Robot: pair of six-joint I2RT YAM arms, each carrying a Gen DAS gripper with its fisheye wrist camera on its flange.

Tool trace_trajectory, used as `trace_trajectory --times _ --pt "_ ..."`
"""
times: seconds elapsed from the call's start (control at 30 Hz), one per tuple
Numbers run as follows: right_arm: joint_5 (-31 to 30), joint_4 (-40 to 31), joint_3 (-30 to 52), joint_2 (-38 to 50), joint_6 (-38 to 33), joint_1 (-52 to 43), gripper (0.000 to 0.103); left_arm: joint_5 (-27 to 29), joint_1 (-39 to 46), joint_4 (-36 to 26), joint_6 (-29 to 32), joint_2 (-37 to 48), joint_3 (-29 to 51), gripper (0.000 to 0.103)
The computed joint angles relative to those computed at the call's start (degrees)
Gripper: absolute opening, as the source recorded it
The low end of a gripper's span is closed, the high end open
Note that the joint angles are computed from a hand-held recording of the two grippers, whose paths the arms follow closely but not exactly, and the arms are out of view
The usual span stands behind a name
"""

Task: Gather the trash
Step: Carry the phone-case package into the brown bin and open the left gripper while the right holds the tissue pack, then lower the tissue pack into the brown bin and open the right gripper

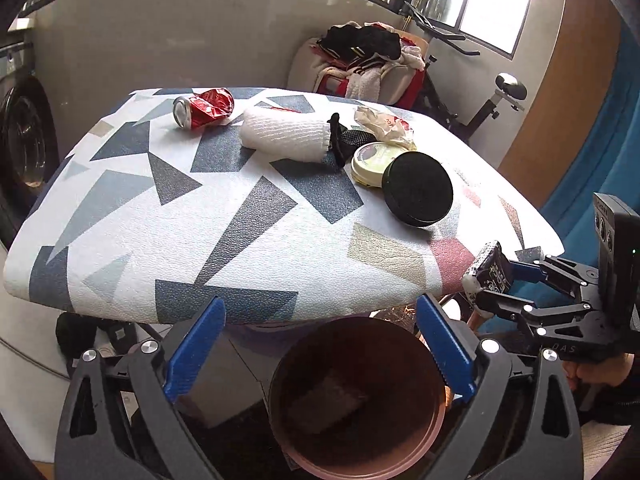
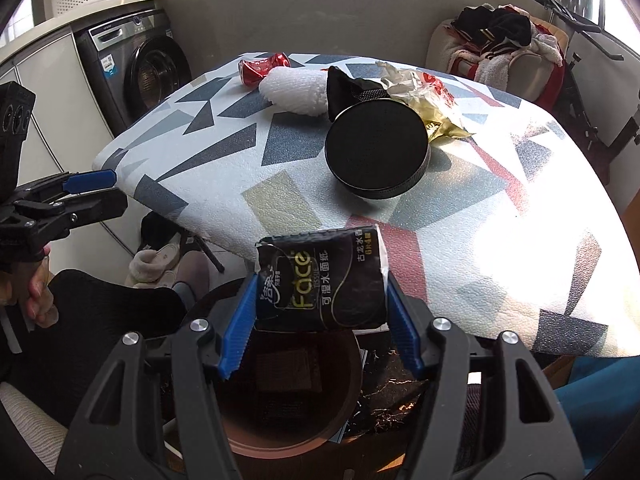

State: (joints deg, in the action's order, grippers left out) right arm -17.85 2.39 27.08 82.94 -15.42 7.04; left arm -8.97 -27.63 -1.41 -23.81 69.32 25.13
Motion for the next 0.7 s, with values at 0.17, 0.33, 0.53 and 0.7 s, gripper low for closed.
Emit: trace_trajectory --times 0.17,0.33,0.53,0.7 --pt "0.57 1.46 -1.72 2.64 0.2 2.75 0.062 -3.97 1.85 -4.98 -1.18 -4.75 -0.19 0.097" --pt "2.56 3.8 -3.32 5.91 -0.51 6.31 0.062 -3.33 4.26 -6.12 -1.13 -6.03 -0.89 0.097" --pt "3.42 4.62 -3.88 7.53 -1.35 8.59 0.063 -3.0 3.81 -5.14 -1.63 -4.3 -1.3 0.097" --pt "3.02 4.1 -3.29 8.29 -0.81 8.47 0.073 -3.04 3.34 -4.69 -2.33 -3.26 -1.42 0.097"
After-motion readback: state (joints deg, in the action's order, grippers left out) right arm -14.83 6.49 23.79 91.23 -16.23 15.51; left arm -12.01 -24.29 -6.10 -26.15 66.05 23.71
